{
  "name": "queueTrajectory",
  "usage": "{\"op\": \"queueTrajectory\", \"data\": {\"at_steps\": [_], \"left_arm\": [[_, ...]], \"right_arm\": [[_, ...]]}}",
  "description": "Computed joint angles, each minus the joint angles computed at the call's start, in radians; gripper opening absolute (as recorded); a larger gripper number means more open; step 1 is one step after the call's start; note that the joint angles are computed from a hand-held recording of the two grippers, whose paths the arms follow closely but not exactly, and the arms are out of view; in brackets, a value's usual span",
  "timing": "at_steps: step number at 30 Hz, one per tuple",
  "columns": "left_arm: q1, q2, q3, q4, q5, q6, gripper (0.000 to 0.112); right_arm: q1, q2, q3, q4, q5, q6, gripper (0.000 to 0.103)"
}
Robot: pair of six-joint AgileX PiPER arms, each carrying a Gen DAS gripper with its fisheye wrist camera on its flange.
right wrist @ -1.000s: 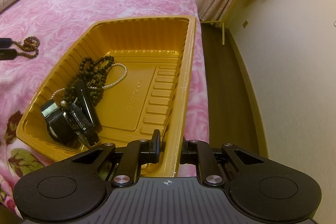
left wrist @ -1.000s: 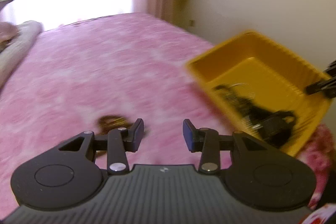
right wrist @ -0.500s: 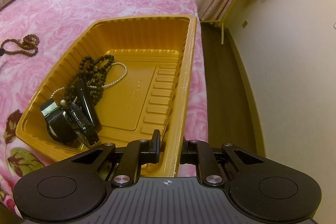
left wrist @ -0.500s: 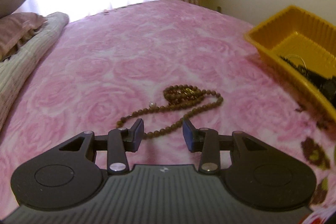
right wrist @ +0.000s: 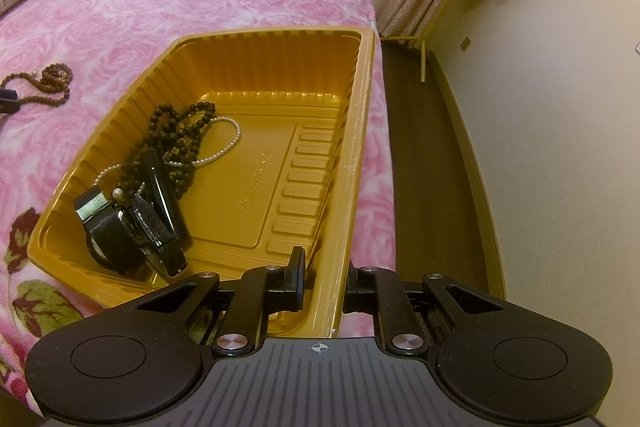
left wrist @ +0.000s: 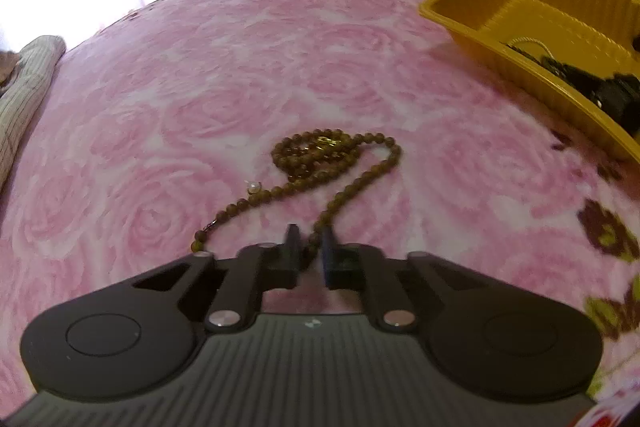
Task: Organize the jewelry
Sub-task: 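Reach the left tool to the brown bead strand and grasp it, then lift the brown bead strand with the left tool and lower it into the tray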
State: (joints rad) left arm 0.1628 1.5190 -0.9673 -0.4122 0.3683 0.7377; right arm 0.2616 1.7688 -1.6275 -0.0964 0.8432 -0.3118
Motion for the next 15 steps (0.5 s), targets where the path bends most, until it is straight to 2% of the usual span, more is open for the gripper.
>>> {"op": "queueTrajectory", "data": {"at_steps": [2, 8, 15], "left_arm": [[-0.015, -0.018, 0.004, 0.066, 0.002, -0.05, 0.005], [-0.008, -0.094, -0.023, 0.055, 0.034, -0.055, 0.005], [0.035, -0.151, -0.208, -0.001, 0.159, -0.045, 0.005]], "right_arm": [[0.0, 0.0, -0.001, 0.0, 0.0, -0.001, 0.015], [0.002, -0.001, 0.002, -0.003, -0.003, 0.001, 0.015], [0.007, -0.006, 0.005, -0.008, -0.004, 0.007, 0.015]]}}
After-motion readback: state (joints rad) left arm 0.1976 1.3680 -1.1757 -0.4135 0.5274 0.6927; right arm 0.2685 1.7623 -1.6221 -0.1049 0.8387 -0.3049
